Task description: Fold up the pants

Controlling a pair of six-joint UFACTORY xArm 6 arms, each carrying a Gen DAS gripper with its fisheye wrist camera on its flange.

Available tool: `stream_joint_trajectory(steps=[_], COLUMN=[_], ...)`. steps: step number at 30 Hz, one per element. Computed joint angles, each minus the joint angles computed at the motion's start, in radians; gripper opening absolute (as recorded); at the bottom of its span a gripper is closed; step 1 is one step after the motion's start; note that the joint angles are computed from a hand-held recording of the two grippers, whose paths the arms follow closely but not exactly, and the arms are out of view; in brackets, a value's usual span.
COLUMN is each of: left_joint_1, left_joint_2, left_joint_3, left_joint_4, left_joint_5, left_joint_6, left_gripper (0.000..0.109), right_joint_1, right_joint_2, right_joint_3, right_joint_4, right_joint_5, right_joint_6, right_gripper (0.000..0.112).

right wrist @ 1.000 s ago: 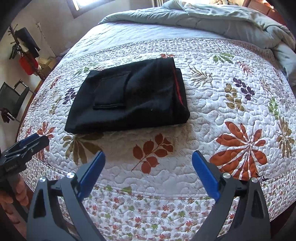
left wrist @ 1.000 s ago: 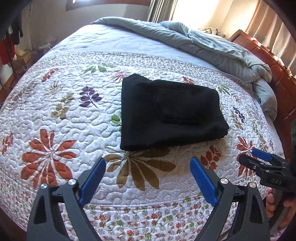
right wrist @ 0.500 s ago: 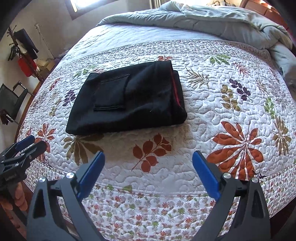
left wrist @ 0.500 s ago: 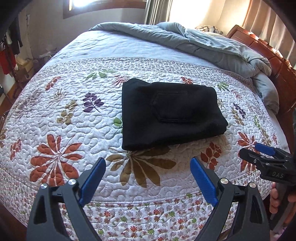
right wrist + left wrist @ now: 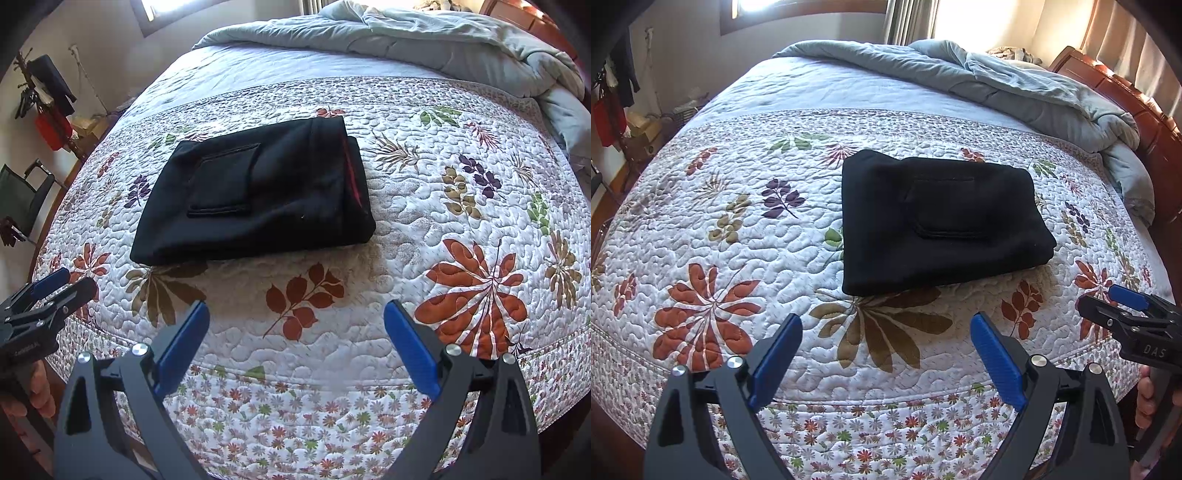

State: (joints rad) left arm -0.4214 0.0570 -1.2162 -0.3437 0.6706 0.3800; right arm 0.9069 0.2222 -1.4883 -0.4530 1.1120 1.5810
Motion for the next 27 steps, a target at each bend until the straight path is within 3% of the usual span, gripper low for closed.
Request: stream_joint_trajectory(steps=[16,27], left_joint_1=[0.002,0.006], left_joint_2=[0.008,0.0], left_joint_3=[0.002,-0.002], left_joint_4=[-0.014,-0.037], left_joint_5=[0.0,0.012], left_joint_6=[0.019,0.011], left_gripper=[0.091,0.098], right_joint_1=[-0.01,-0.012], right_joint_2=[0.001,-0.014], right_joint_3=[0.016,0.043], right_joint_4=[0.026,0.031], right_joint_5=[-0.016,-0.026], right_joint_6=[-0.003,0.012], right_gripper=[0.095,0.095])
